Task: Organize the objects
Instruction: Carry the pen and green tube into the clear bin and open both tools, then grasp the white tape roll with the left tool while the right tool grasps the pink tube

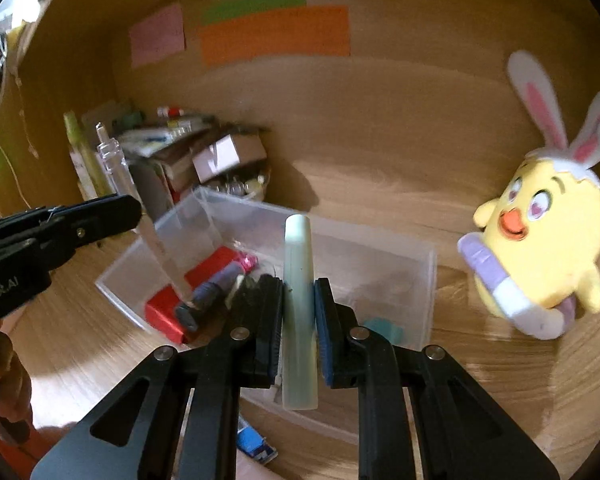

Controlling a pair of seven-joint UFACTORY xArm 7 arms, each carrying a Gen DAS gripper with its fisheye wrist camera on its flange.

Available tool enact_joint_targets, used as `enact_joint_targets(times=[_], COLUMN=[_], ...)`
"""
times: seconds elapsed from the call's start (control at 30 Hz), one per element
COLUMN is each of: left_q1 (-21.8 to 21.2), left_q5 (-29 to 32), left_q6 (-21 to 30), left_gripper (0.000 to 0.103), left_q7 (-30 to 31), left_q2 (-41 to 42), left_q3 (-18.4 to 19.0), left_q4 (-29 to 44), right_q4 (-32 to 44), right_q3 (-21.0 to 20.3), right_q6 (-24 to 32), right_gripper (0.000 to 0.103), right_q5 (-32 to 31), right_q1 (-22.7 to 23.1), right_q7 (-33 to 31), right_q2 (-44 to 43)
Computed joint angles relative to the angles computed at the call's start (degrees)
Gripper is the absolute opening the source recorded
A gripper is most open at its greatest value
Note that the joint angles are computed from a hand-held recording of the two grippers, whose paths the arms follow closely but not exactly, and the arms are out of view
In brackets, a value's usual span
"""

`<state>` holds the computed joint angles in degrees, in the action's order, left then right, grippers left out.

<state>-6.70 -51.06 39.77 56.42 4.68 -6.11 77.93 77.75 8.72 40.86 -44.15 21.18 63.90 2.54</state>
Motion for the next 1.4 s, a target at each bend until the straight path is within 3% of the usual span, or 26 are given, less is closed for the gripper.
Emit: enact_joint_targets(times=[0.13,0.47,0.63,0.87,1.0,1.23,1.4], left_q1=[0.3,1.4,1.7,-0.6,-2.2,-4.4,-4.8], left_q5=[2.9,8.9,6.2,-0.1,-2.7,-2.1,1.1], left_q6=[3.2,2.4,-0.4,-6.4,-6.5,-6.3,-4.6], left_gripper=[0.010,0.013,0.019,0.043,0.054,0.058,0.059], left_q7=[-3.9,-9.6,-5.3,4.3,8.3,10.5,8.7], left_q2=[4.1,7.4,3.7,-4.6,-8.2,-11.9,-11.8], left_q3=[-0.2,-2.1,-2.4,-0.7,1.3,3.7,4.3], left_q4=[3.7,5.9,2.5,-5.5,-9.3,-15.2,-17.8], right_q4=[0.4,2.1,1.4,-1.7,-4.6,-11.4,-16.0], right_q3=[-0.7,-2.2,-2.4,-0.6,1.3,5.1,6.8], right_q6=[-1.2,0.5,-0.3,-1.1,-1.1,-2.2,-3.7], right_gripper=[0.014,0.014,0.015,0.023,0.031,0.043,0.049], right_q5=[3.9,8.3,7.5,5.4,3.8,3.2,5.8], right_q1=[-0.5,0.4,0.6,0.0,-0.5,-1.6,-1.9], right_q7=[-3.5,-8.4,-7.0,-4.1,-2.6,-0.1,0.2], right_q2=[2.0,4.9,3.3,-1.6,-5.1,-10.7,-12.4])
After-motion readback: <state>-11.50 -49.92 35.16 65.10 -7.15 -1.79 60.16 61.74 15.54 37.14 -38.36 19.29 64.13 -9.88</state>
